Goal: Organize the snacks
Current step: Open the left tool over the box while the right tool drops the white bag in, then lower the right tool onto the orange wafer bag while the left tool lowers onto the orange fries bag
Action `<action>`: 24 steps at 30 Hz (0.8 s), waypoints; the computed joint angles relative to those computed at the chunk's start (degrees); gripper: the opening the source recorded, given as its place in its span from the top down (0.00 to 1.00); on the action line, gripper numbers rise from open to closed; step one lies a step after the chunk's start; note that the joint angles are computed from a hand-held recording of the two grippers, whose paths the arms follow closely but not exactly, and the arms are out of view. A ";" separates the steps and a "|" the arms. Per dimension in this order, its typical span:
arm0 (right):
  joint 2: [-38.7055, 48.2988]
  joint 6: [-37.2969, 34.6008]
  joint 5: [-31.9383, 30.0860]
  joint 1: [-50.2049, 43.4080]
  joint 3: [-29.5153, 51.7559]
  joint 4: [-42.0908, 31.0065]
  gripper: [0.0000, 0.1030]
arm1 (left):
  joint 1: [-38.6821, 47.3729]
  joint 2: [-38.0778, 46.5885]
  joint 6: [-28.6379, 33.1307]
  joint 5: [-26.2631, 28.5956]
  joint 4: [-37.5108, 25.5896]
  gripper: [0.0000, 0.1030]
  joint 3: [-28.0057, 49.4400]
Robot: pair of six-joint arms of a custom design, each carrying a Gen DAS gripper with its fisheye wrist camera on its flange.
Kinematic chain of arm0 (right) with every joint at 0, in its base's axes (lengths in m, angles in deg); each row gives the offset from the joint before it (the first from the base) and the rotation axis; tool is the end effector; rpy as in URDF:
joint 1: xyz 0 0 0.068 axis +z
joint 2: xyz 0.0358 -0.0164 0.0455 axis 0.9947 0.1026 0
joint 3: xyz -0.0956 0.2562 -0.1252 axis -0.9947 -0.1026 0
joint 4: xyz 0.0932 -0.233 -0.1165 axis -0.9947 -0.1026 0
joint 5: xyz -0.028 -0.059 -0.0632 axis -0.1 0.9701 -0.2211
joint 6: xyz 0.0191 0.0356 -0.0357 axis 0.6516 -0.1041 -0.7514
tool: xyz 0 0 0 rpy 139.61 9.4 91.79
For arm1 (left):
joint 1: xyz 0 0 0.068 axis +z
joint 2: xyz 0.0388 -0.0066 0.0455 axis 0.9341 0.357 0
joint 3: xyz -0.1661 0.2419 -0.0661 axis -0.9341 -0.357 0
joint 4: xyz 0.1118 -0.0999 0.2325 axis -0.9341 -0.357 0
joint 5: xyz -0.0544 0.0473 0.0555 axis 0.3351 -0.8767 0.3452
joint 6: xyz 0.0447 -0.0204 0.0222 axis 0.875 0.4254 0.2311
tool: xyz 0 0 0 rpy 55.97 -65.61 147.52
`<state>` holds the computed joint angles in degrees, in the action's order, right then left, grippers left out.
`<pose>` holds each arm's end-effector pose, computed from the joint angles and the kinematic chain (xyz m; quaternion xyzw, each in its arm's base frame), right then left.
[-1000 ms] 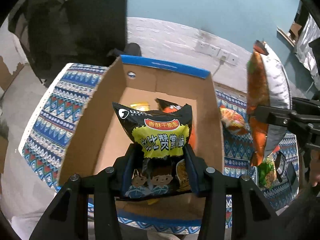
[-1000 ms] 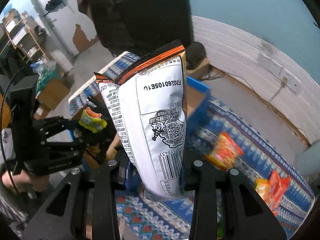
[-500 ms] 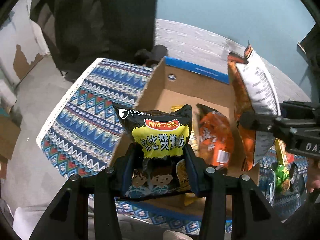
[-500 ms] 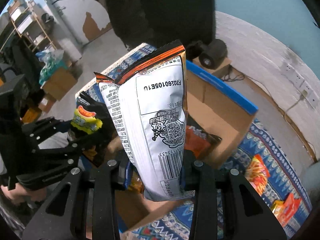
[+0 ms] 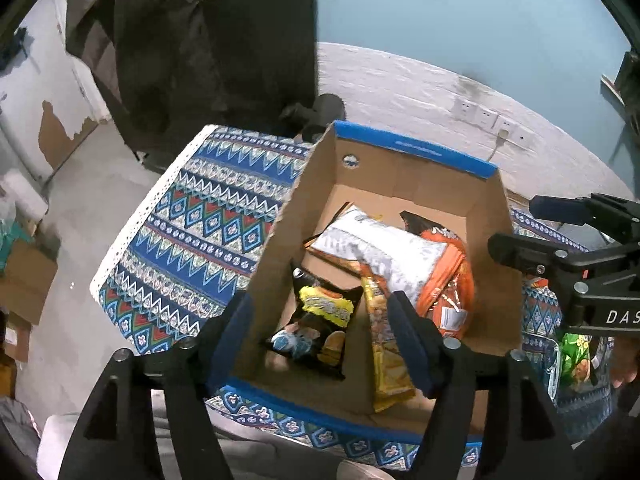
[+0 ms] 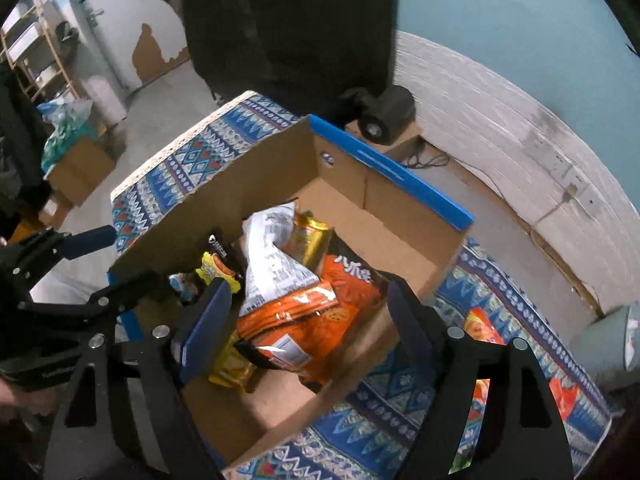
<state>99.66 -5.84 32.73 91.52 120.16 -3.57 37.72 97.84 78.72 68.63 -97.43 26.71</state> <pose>0.2592 0.0380 0.2758 -0.0826 0.9614 0.0730 0.2520 0.2703 -0.1597 0.2612 0.1523 0.9483 -0.0428 0.2752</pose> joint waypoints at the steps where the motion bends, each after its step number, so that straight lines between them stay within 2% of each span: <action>1: -1.10 -0.17 -0.56 -0.90 -0.56 -0.31 0.22 | -0.79 -0.07 -0.05 -0.47 -0.05 0.30 0.21; 4: -4.00 -1.52 -1.01 -3.48 -1.66 -1.51 0.22 | -2.86 -0.29 -0.49 -1.04 -0.35 0.25 0.78; 11: -9.23 -6.41 -3.63 -11.16 -3.66 -4.40 0.22 | -9.03 1.03 -1.55 -2.49 -1.32 0.24 3.00; 18: -11.17 -14.70 -9.28 -25.88 -4.18 -9.35 0.22 | -15.66 3.85 -2.90 -3.40 -2.36 0.24 6.46; 24: -11.54 -23.69 -11.80 -40.20 -4.37 -11.03 0.22 | -20.33 7.87 -4.02 -3.44 -3.35 0.24 10.75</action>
<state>88.11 -29.53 20.93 51.32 115.78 -14.59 17.39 105.72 74.70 65.19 -100.77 37.46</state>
